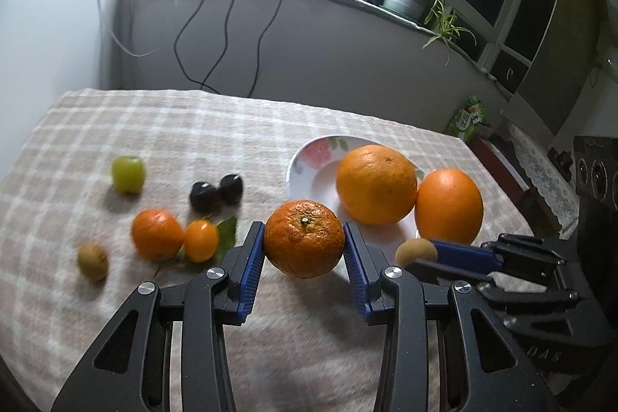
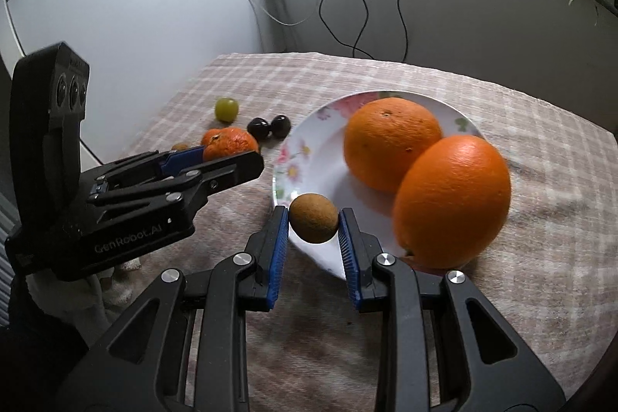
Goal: Organize fruits
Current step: 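Grasp the mandarin with the left tool while the right tool carries the kiwi toward the plate, then lower the mandarin and kiwi onto the plate and open both tools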
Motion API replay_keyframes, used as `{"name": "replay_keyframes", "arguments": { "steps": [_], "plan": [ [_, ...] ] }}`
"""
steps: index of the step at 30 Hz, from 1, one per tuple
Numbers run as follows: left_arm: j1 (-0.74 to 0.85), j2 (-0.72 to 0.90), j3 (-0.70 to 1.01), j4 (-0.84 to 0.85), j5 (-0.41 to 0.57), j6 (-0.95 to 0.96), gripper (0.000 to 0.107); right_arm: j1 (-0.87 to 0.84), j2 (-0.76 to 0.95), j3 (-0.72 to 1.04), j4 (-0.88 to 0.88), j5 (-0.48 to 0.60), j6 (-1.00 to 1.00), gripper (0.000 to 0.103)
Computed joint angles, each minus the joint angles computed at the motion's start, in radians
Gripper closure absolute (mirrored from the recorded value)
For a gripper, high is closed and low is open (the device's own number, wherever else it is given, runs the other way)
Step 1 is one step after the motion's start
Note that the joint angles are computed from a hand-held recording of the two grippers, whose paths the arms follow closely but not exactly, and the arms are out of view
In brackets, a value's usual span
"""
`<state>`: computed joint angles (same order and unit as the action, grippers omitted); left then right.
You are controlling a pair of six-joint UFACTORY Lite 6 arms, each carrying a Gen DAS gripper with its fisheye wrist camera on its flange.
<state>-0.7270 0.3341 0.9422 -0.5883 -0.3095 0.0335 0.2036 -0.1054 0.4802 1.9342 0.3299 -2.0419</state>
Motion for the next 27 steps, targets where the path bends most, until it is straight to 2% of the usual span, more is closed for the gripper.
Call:
{"name": "replay_keyframes", "arguments": {
  "steps": [8, 17, 27],
  "plan": [
    [0.016, 0.108, 0.148, 0.018, 0.068, 0.025, 0.069, 0.031, 0.01, -0.002, 0.128, -0.037, -0.122, 0.075],
    [0.018, 0.14, 0.196, 0.018, 0.1, 0.047, 0.069, 0.055, 0.01, -0.002, 0.188, -0.06, -0.181, 0.075],
    [0.014, 0.148, 0.226, -0.081, 0.116, 0.158, 0.068, 0.073, 0.0, -0.009, 0.281, -0.081, -0.271, 0.075]
  ]
}}
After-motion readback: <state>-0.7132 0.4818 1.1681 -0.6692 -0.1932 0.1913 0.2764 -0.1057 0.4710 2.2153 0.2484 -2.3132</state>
